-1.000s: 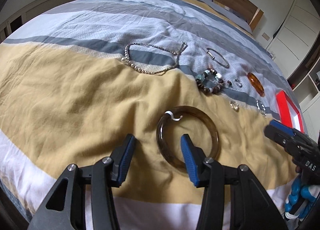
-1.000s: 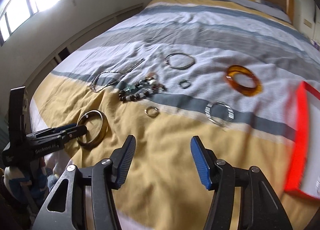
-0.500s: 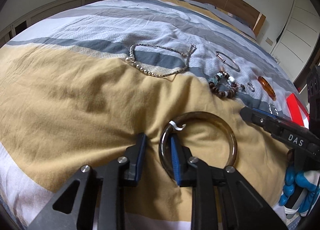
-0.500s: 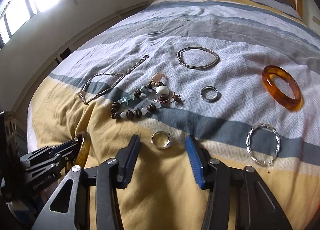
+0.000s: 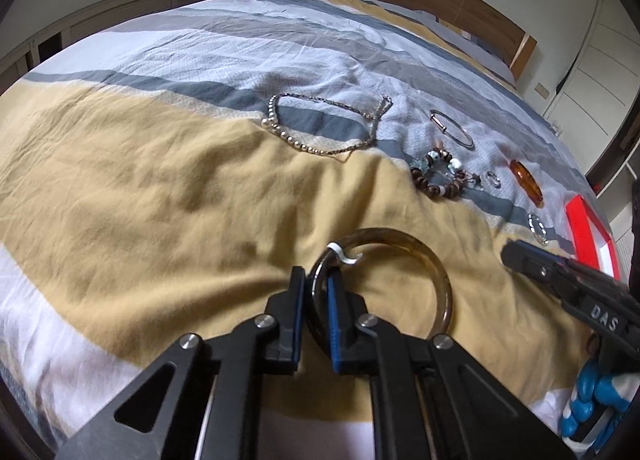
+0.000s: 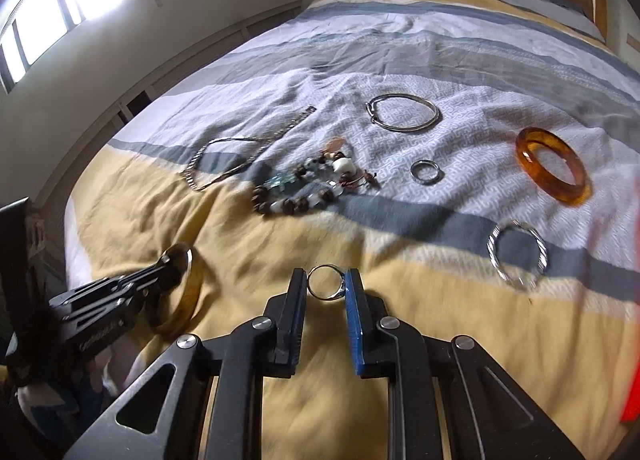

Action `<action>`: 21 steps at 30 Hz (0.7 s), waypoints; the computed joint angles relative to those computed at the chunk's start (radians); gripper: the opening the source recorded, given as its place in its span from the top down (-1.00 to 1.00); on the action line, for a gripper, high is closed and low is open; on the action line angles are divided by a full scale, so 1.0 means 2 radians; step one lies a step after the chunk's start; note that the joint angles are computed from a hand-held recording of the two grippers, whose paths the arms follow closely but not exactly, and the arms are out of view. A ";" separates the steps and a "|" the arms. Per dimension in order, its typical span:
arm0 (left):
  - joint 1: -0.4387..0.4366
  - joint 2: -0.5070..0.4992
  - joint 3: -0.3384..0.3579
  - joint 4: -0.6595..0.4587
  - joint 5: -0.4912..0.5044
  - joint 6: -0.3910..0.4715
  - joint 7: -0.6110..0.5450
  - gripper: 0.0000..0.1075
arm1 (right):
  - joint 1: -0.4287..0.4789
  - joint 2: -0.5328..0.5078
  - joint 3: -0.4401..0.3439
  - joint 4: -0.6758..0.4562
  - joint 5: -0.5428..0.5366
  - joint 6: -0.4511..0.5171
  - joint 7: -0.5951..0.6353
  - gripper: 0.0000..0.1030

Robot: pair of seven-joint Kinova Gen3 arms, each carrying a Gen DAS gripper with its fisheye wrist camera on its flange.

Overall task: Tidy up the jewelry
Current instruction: 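Grasp the dark brown bangle with the left tool while the right tool grasps a small silver ring, then carry the brown bangle in the left tool while the right tool carries the ring into the box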

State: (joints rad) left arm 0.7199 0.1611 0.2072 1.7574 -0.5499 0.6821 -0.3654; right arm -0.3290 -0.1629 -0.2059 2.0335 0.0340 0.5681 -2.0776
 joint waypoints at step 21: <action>0.065 -0.042 0.082 -0.063 -0.065 0.155 0.046 0.84 | 0.057 -0.240 -0.065 0.003 -0.006 0.199 -0.063 0.62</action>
State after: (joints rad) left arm 0.8505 0.0775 0.3716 1.6310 -0.6790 0.9928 -0.2737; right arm -0.2143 -0.6434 -0.3358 2.0405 0.0221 0.9666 -2.2029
